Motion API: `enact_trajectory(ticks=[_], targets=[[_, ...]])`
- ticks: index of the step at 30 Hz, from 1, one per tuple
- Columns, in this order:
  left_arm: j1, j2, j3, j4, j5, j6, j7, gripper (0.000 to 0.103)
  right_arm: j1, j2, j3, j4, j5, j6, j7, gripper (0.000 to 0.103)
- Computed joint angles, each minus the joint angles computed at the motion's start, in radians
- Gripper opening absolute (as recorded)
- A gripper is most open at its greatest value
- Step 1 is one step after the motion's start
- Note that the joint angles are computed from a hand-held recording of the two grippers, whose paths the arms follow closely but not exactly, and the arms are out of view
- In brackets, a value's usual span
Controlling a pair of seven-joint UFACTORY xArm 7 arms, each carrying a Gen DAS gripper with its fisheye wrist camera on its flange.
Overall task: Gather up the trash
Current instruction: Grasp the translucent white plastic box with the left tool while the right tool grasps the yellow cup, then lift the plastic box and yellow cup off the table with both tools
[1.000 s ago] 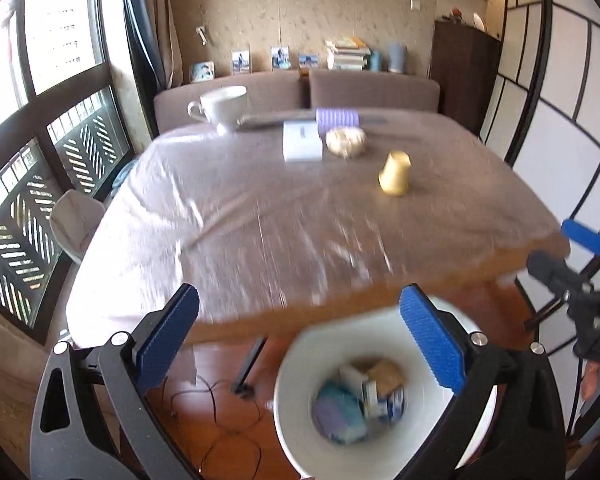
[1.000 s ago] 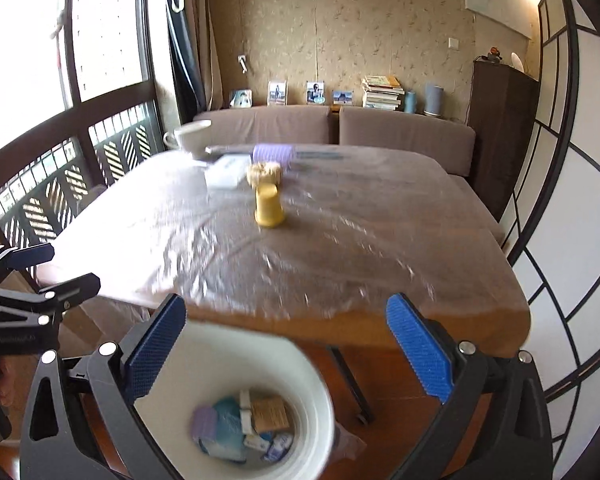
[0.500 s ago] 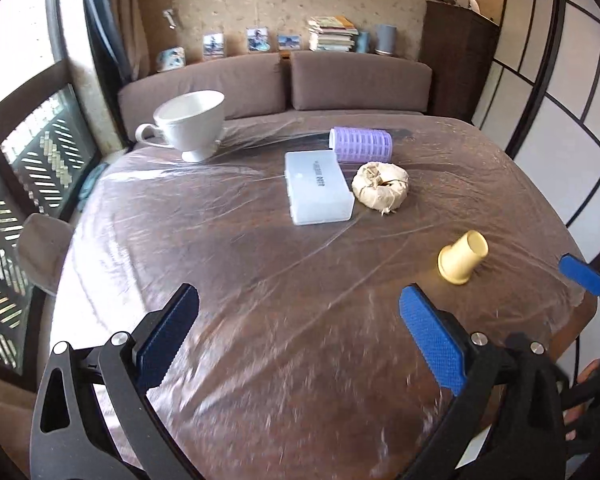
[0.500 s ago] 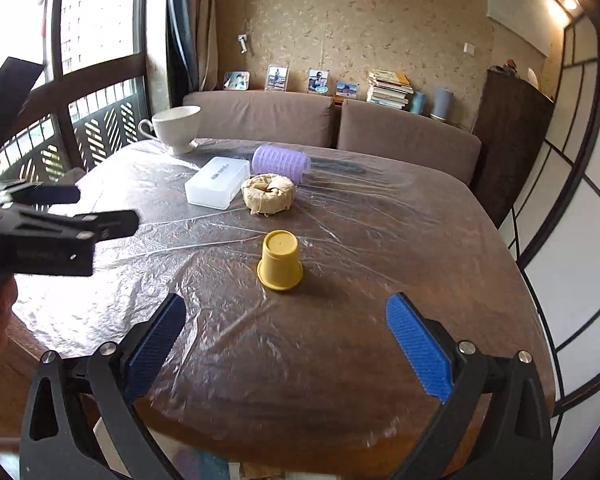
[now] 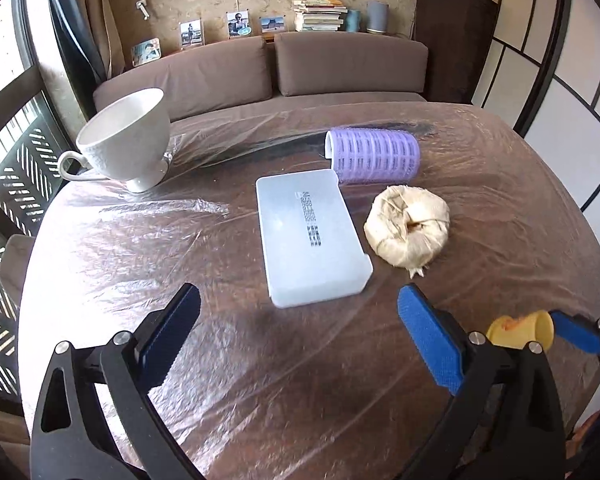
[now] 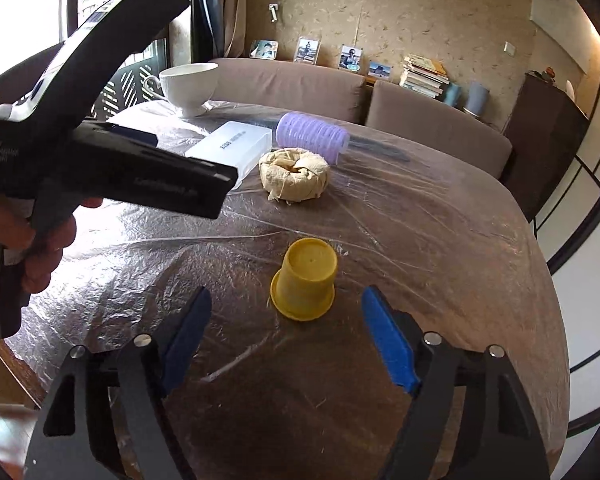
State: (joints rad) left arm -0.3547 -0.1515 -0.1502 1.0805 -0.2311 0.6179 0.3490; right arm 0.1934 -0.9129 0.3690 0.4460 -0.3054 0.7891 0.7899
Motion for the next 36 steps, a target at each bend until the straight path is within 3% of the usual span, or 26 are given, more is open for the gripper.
enact_trajectory(ticks=[7, 13, 18, 25, 36], targets=[[0.002, 0.081, -0.024, 0.06, 0.097, -0.011, -0.087, 0.082, 0.009, 0.001, -0.056, -0.034, 0.024, -0.053, -0.047, 0.065], [0.002, 0.124, -0.022, 0.105, 0.077, -0.003, -0.098, 0.075, -0.004, 0.012, -0.077, -0.046, 0.046, -0.101, -0.084, 0.061], [0.001, 0.145, -0.025, 0.136, 0.069, 0.011, -0.091, 0.063, 0.01, 0.014, -0.116, -0.062, 0.089, -0.153, -0.129, 0.051], [0.0, 0.163, -0.027, 0.151, 0.067, 0.001, -0.082, 0.063, 0.002, -0.008, -0.134, -0.079, 0.138, -0.179, -0.159, 0.037], [0.009, 0.138, -0.021, 0.124, -0.033, -0.002, -0.027, 0.056, -0.012, -0.054, -0.141, -0.096, 0.178, -0.194, -0.174, 0.037]])
